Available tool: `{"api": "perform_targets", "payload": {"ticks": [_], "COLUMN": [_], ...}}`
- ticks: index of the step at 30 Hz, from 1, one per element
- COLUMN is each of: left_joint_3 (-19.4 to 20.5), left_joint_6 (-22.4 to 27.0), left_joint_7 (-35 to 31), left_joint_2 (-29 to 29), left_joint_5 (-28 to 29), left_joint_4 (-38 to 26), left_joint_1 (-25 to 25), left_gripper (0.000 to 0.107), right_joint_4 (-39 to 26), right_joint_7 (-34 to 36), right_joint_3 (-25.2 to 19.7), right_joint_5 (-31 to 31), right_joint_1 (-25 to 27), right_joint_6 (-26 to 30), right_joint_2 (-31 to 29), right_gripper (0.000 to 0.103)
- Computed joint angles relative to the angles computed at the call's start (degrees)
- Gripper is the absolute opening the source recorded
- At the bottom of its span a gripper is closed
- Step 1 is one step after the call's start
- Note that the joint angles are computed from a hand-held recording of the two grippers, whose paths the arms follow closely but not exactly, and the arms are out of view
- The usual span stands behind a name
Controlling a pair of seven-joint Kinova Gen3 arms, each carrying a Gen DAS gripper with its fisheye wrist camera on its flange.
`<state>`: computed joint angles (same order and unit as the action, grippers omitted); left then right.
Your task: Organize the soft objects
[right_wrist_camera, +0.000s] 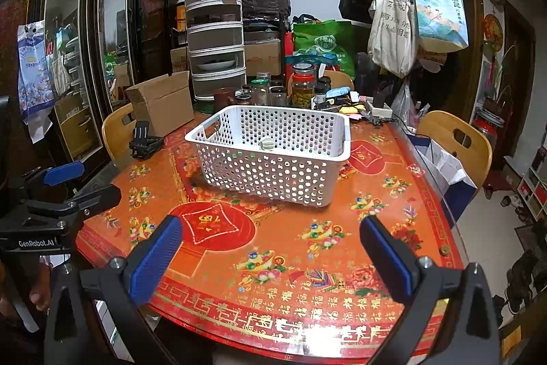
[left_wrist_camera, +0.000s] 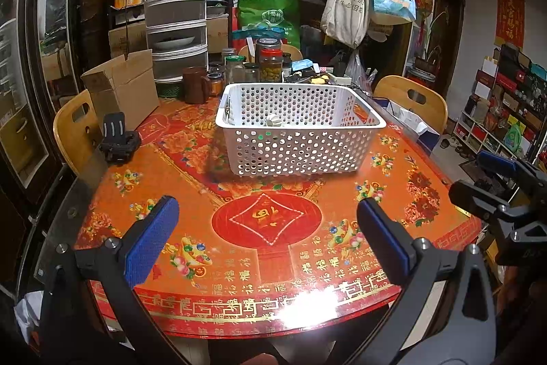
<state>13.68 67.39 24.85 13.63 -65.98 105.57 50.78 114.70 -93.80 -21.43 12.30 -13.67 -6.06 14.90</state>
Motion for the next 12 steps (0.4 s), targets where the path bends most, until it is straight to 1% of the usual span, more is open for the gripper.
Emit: {"api": "perform_targets", "payload": {"ticks": [8,12], "left_joint_3": [0.0,0.1], "left_joint_6": [-0.7,-0.5], "left_joint_7": [0.7,0.8], "left_joint_2": [0.2,0.0], "left_joint_5": [-1.1,-1.5], "left_joint_4": [0.9,1.4], "left_joint_1": [0.2,0.2], "left_gripper": [0.103,0.103], "right_joint_4": [-0.1,0.3], "right_joint_7": [-0.2,0.1], "right_joint_3": [-0.4,0.7], "right_joint_5": [0.3,-0.1], "right_joint_1": [0.4,-0.7], "right_joint_6": [0.1,-0.4], "right_joint_2": [0.0,0.3], "right_gripper": [0.103,0.103]}}
